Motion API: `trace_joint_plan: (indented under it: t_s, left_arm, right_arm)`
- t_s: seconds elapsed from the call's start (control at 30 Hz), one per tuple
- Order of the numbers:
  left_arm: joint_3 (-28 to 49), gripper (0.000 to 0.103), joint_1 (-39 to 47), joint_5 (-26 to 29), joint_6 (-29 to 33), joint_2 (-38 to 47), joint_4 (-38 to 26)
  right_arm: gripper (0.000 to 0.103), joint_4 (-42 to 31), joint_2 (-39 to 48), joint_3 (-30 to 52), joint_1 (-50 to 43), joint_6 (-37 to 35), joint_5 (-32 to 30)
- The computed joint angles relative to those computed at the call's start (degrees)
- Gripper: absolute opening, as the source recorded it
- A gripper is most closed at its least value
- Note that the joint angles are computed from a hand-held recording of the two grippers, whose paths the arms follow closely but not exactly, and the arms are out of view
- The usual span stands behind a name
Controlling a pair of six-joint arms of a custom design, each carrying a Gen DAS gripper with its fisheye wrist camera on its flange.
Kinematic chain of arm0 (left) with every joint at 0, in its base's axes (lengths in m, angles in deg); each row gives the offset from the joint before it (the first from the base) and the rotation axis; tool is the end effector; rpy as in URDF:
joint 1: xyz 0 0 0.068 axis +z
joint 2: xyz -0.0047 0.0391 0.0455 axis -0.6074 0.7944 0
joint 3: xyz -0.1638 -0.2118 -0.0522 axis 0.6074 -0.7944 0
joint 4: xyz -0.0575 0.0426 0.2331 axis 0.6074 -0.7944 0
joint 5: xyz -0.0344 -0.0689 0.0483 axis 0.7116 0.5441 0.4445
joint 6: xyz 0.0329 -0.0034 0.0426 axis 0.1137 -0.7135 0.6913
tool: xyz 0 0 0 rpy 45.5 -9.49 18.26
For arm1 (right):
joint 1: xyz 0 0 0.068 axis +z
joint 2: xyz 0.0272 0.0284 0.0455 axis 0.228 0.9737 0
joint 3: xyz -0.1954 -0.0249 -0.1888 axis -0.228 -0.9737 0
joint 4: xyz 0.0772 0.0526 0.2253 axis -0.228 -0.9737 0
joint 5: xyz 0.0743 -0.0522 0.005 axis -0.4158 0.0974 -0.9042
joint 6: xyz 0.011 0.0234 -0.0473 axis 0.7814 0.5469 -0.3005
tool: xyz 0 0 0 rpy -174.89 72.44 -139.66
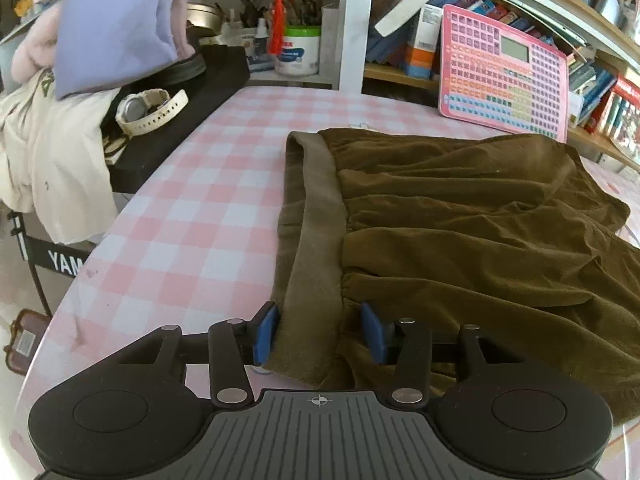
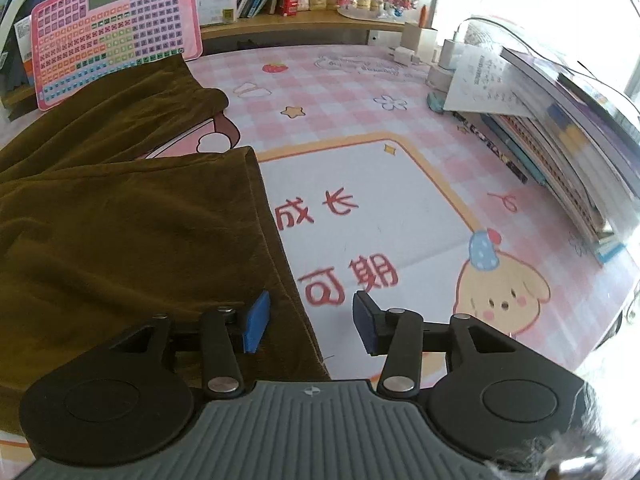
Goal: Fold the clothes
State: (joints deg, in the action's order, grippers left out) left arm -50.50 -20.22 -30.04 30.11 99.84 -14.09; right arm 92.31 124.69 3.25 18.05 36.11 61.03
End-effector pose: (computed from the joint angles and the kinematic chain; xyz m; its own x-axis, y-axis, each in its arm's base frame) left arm 0.2103 0.0589 0.1035 -0.7247 -0.1281 -0.6771 -0.1197 0.9910 -0.0594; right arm 0.1923 0.0067 0.1132 -0.7584 0.2007 -0.6201 0.2953 0.9540 -0.0524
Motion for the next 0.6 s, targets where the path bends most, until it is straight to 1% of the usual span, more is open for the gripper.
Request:
trace_joint_plan:
  t_s: [0.07, 0.13, 0.23, 0.3, 0.4, 0.47, 0.53, 0.6]
  left_arm:
    - [-0.2, 0.048, -1.1, -1.8, -1.4, -0.6, 0.0]
    - [-0.2, 0.048, -2.1, -3.6, -3.1, -2.8, -1.8]
    - [-1.1, 0.048, -4.8, -6.2, -6.1, -8.8, -5.3]
    - [-1.4, 0.052, -7.4, -8.3, -8.2, -12.8, -8.2]
    - [-1.7, 0.056, -13.5, -13.0, -12.3, -18.6, -12.8]
    - [-1.8, 0.057, -17.3, -14.4, -14.9, -21.9, -16.1]
    - [-1.6, 0.059, -21.9, -16.6, -17.6, -24.8, -19.7]
    - [-1.5, 0.065, -27.2, -19.8, -20.4, -27.1, -22.6]
  right_arm:
    - [0.044, 0.1, 0.0, 0.2, -0.6, -1.2, -0.8]
    - [0.044, -0.6, -1.8, -0.4, -1.3, -1.7, -1.9]
    - [0.045, -3.1, -7.2, -2.1, -2.9, -2.3, -5.1]
    - [0.048, -5.4, -11.0, -2.9, -3.6, -2.9, -6.7]
    - [0.055, -9.7, -17.7, -4.2, -4.0, -4.3, -8.6]
    - [0.063, -13.0, -22.2, -4.8, -4.2, -5.2, -9.9]
    - [0.067, -15.9, -25.7, -5.4, -4.0, -6.1, -10.9]
    - [0.071, -18.5, -29.0, -6.0, -3.8, -6.7, -11.5]
